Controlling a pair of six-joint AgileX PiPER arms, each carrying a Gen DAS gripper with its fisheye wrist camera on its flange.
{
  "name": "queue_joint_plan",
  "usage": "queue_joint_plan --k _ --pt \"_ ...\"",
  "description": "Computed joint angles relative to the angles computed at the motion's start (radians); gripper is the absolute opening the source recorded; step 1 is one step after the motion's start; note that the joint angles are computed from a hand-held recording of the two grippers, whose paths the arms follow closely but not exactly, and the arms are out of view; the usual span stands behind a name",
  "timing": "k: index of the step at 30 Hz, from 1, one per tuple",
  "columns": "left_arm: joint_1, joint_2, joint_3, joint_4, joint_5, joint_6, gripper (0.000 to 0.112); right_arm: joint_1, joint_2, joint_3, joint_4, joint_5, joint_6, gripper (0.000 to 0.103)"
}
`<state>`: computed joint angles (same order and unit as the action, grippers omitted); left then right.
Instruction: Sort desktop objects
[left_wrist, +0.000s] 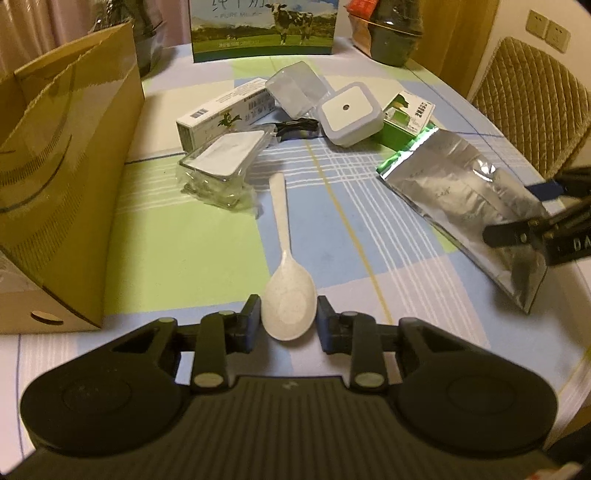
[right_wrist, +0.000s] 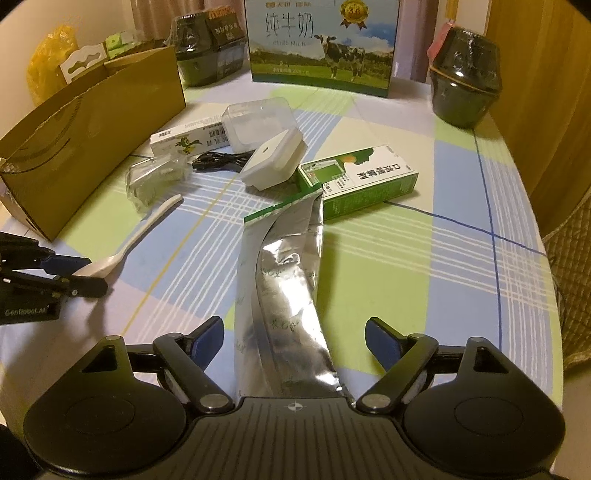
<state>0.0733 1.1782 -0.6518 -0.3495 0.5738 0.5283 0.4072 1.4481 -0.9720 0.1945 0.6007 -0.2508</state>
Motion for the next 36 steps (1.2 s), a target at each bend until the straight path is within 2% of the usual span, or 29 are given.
queue_joint_plan --k 5,11,17,19,22,23,24,30,36 --pt "0.004 -0.035 0.012 -0.014 0.011 0.066 0.026 -0.011 0.075 -0.091 0.022 0.08 -0.035 0.082" --pt "0.012 -0.052 0.025 -0.029 0.014 0.092 0.026 0.011 0.2 -0.213 -0.037 0.189 0.001 0.082" --pt "0.016 -0.06 0.037 -0.054 0.011 0.126 0.026 0.031 0.238 -0.244 -0.071 0.211 0.01 0.081" --pt "0.016 -0.055 0.04 -0.057 0.005 0.128 0.026 0.035 0.236 -0.244 -0.075 0.211 0.0 0.077" --pt "0.023 -0.051 0.046 -0.064 0.005 0.133 0.026 0.046 0.23 -0.246 -0.069 0.216 -0.015 0.06" --pt "0.027 -0.048 0.045 -0.07 0.008 0.136 0.026 0.052 0.229 -0.247 -0.081 0.213 -0.004 0.051" --pt "0.029 -0.044 0.044 -0.071 0.012 0.134 0.026 0.058 0.227 -0.248 -0.083 0.214 0.001 0.049" --pt "0.053 -0.03 0.027 -0.099 0.041 0.111 0.026 0.068 0.207 -0.216 -0.085 0.179 0.007 0.044" --pt "0.051 -0.011 0.007 -0.107 0.054 0.086 0.033 0.062 0.187 -0.199 -0.071 0.176 -0.004 0.041"
